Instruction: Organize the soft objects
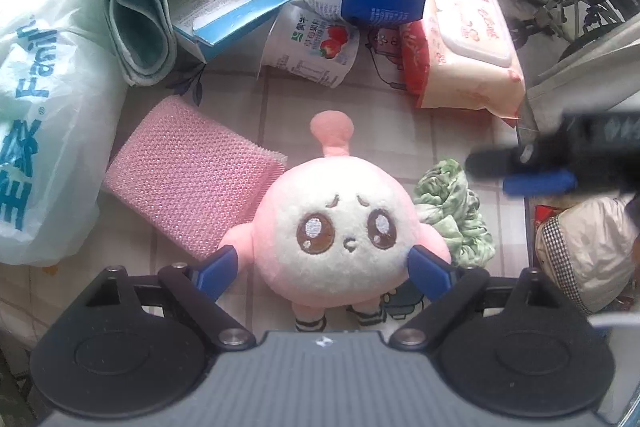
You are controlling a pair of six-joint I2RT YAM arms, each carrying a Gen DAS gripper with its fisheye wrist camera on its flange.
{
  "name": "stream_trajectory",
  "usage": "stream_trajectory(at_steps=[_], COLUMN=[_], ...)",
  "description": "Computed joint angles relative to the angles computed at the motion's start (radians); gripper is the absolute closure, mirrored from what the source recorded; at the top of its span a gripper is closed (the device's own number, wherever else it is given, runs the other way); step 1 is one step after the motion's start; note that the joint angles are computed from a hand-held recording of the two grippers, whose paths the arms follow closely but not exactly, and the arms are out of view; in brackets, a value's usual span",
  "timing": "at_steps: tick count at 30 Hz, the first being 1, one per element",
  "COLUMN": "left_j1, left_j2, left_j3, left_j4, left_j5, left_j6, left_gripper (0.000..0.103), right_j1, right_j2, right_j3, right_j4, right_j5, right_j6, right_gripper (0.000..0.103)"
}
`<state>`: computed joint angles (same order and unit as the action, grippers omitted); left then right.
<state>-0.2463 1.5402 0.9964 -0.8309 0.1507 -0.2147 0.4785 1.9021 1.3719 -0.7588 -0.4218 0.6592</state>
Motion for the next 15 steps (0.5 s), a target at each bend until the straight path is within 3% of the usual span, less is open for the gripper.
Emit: stream_trajectory(at_steps=[4, 6, 7, 8, 11, 15], left_j1=[-0.011, -0.019, -0.020, -0.020, -0.022, -0.043], left_j2=[0.000, -0.003, -0.001, -0.003, 0.002, 0.006], left_j3=[-0.008, -0.009, -0.009, -0.012, -0.020, -0.031], left_j4=[0.015, 0.011, 0.012, 0.013, 0.021, 0.046], left_j5=[-0.008, -0.014, -0.015, -0.013, -0.002, 0.002], left_j6=[0.001, 0.003, 0.004, 0.004, -0.003, -0.015], left_gripper=[0.009, 0.009, 0.009, 0.009, 0.012, 0.013], right_j1=[0.049, 0.068, 0.078, 0.084, 0.078, 0.036], right_j2=[0.076, 0.086, 0.078, 0.090, 0.100, 0.066], right_j3=[0.042, 0.036, 0.026, 0.044, 0.055, 0.028], right_j4=[-0.013, 0.013, 0.035, 0.014, -0.008, -0.042], right_j5=[0.048, 0.079, 0.092, 0.102, 0.104, 0.149], right_j6=[-0.007, -0.016, -0.031, -0.058, -0.081, -0.151], right_gripper=[0.025, 0.034, 0.047, 0.072, 0.083, 0.085])
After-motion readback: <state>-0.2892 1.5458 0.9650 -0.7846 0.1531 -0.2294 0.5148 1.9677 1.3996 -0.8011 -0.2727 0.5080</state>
